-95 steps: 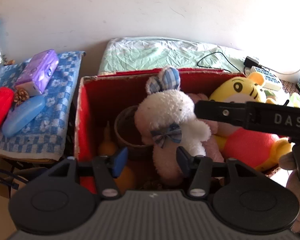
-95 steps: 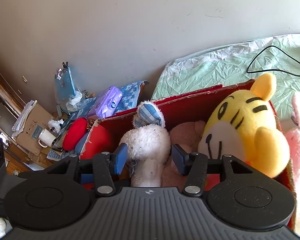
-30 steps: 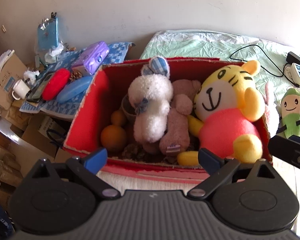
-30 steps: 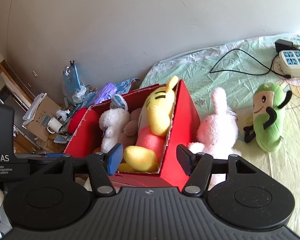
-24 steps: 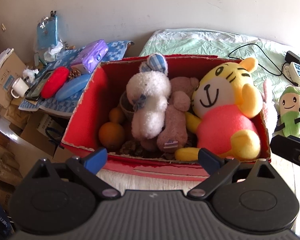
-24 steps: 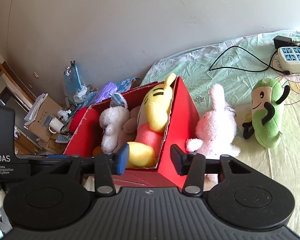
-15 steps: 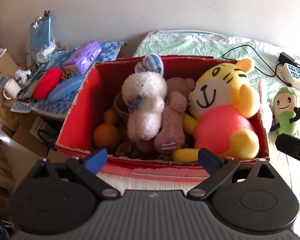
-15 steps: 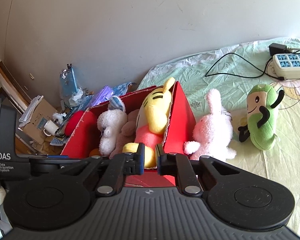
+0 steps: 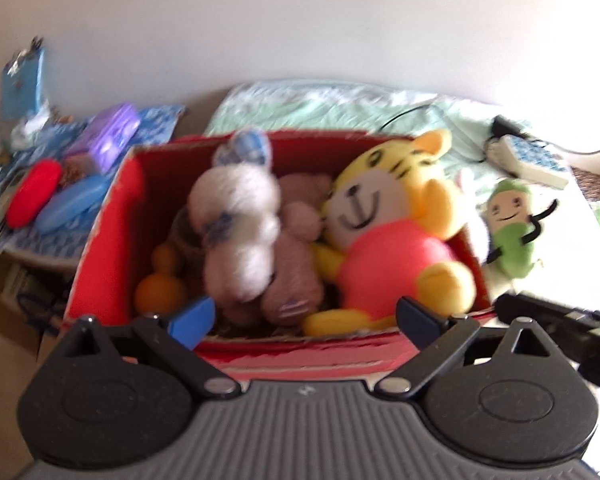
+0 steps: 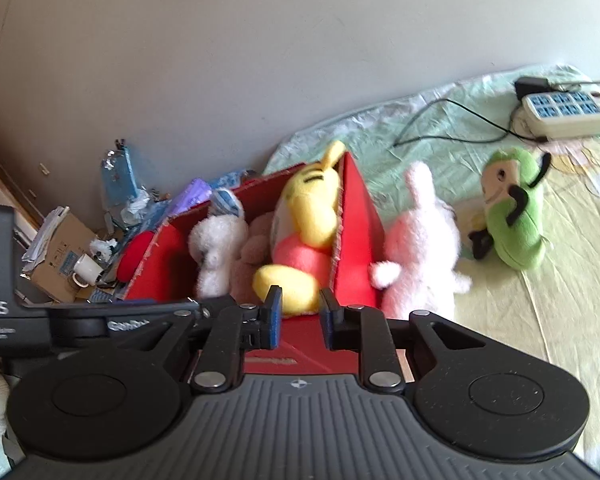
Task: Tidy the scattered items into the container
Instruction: 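Move the right gripper toward the green bean plush on the bed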
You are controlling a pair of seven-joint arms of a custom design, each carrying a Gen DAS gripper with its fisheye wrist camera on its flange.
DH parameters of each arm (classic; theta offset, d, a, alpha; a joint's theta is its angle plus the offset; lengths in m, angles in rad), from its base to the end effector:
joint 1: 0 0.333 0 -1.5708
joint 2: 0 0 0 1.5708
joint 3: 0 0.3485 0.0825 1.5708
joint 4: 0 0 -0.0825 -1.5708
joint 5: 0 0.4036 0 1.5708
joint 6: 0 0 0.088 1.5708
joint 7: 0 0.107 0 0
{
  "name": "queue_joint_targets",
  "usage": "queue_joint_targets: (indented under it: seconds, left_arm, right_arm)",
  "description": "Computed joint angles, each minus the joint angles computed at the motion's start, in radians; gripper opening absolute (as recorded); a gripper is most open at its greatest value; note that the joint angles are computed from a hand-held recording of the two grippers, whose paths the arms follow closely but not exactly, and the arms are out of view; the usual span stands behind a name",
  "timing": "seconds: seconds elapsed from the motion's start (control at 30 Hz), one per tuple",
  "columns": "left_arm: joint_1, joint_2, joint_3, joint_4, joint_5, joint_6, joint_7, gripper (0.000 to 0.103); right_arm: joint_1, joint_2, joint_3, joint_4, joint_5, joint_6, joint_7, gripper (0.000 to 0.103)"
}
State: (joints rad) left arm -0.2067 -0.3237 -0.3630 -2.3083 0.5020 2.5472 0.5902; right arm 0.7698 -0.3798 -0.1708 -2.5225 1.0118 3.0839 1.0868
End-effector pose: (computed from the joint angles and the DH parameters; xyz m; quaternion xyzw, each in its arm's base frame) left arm 0.4142 -0.2911 0.5458 -0.6799 0.6455 -0.2456 0.2463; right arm 0.4146 0.1922 0.5071 -0.6492 0.6013 -0.0510 0.4631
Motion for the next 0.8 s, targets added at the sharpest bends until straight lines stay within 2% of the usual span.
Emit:
queue_joint_targets:
  seconds: [0.1,0.23,0.27,0.33,0.37,0.4,0.53,0.7,0.8]
  left_arm:
    - [-0.003,-0.004,-0.001,-0.013,0.015,0.1,-0.008,0.097]
    - [-0.023,0.037,-0.001,-0.011,-0.025,0.244,0.027,0.097]
    - [-0.006,0.052,-0.028,-0.003,0.001,0.268,-0.003,0.097]
    - [0.061,0.078,-0.114,0.027,0.142,0.281,-0.136,0.097]
    - [0.091,0.094,-0.156,0.052,0.233,0.264,-0.221,0.097]
    - [0.093,0.113,-0.174,0.077,0.282,0.238,-0.259,0.097]
    - [0.007,0.222,-0.143,0.178,0.229,0.158,-0.163,0.101]
    - [-0.083,0.363,-0.118,0.334,0.219,0.02,-0.135,0.101]
    - [-0.139,0.454,-0.098,0.435,0.206,-0.057,-0.111,0.101]
  right_arm:
    - [-0.088,-0.016,0.054,-0.024,-0.076,-0.038,0.09,0.023]
    - [-0.147,-0.03,0.065,-0.045,-0.143,-0.052,0.162,0.023]
    - [-0.166,-0.031,0.065,-0.047,-0.165,-0.062,0.184,0.023]
    - [-0.203,-0.032,0.061,-0.048,-0.211,-0.087,0.219,0.024]
    - [-0.214,-0.034,0.053,-0.049,-0.224,-0.094,0.227,0.025]
    - [-0.213,-0.033,0.032,-0.049,-0.224,-0.102,0.221,0.026]
    - [-0.223,-0.028,-0.042,-0.037,-0.192,-0.158,0.165,0.03]
    - [-0.302,0.01,-0.066,-0.002,-0.159,-0.208,0.079,0.031]
    - [-0.369,0.042,-0.061,0.03,-0.162,-0.256,0.062,0.032]
